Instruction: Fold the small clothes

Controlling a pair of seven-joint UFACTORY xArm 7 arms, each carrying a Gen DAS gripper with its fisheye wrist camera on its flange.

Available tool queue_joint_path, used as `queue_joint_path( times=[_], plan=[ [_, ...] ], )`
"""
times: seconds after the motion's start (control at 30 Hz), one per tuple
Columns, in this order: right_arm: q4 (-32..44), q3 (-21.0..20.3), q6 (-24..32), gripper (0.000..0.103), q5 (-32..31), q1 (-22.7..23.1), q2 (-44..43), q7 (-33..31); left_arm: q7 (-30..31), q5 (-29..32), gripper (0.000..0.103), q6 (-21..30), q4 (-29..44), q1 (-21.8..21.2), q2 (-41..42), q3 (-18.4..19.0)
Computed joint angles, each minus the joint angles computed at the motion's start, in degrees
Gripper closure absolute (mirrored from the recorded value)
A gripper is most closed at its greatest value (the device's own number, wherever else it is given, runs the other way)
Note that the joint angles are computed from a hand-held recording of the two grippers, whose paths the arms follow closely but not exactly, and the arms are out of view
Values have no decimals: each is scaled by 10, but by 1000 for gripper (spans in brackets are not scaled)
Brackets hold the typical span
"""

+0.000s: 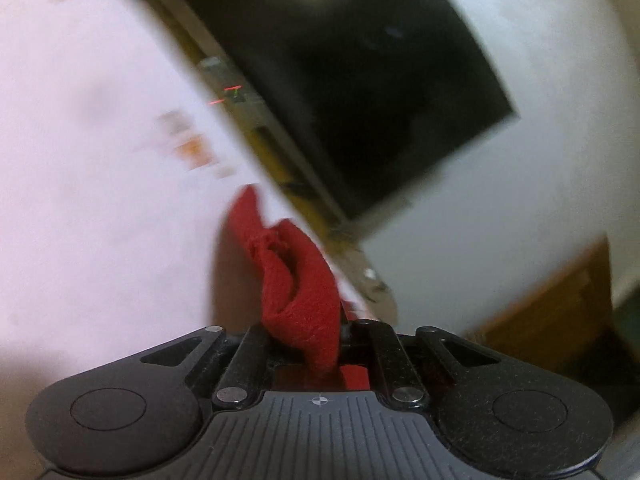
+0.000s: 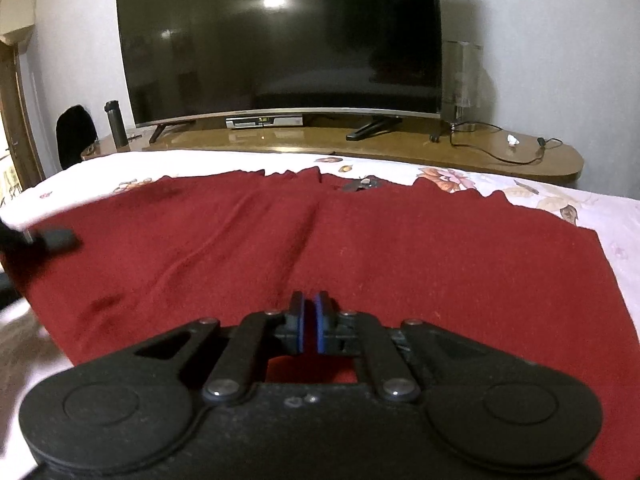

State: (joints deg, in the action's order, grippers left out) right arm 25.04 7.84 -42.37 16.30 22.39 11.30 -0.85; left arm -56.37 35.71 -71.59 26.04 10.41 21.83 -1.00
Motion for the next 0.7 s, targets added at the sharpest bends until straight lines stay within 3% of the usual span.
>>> queue_joint_path(
  times=[0.13,0.27,0.33,0.47,0.57,0.63,0.67,0.7],
  plan=[
    [-5,2,-8,98,-106,-56,5,108,9,65,94,57,49,-26,-65,-11],
    [-28,5,-21,98,-296,-163,-15,308,-25,131,94,90,138,-67,-58,-37],
    [-72,-20,-71,88,-313,-179,-41,360,-42,162,94,109,188,-92,-31,-51],
    [-176,-89,-127,88,-353,-247,-111,430,-79,221,94,166,283,-147,53,-81],
    [-225,-165,-133,76,-454,-327,-146,469,-172,334,94,274,387,-186,135,-92],
    [-237,-217,-146,71,-555,-387,-145,502,-153,343,91,298,382,-208,134,-83],
    [-238,-232,-157,66,-595,-412,-140,514,-141,331,70,286,364,-213,120,-76],
    [-240,-243,-166,58,-630,-435,-139,523,-153,342,38,273,356,-194,112,-90]
  ],
)
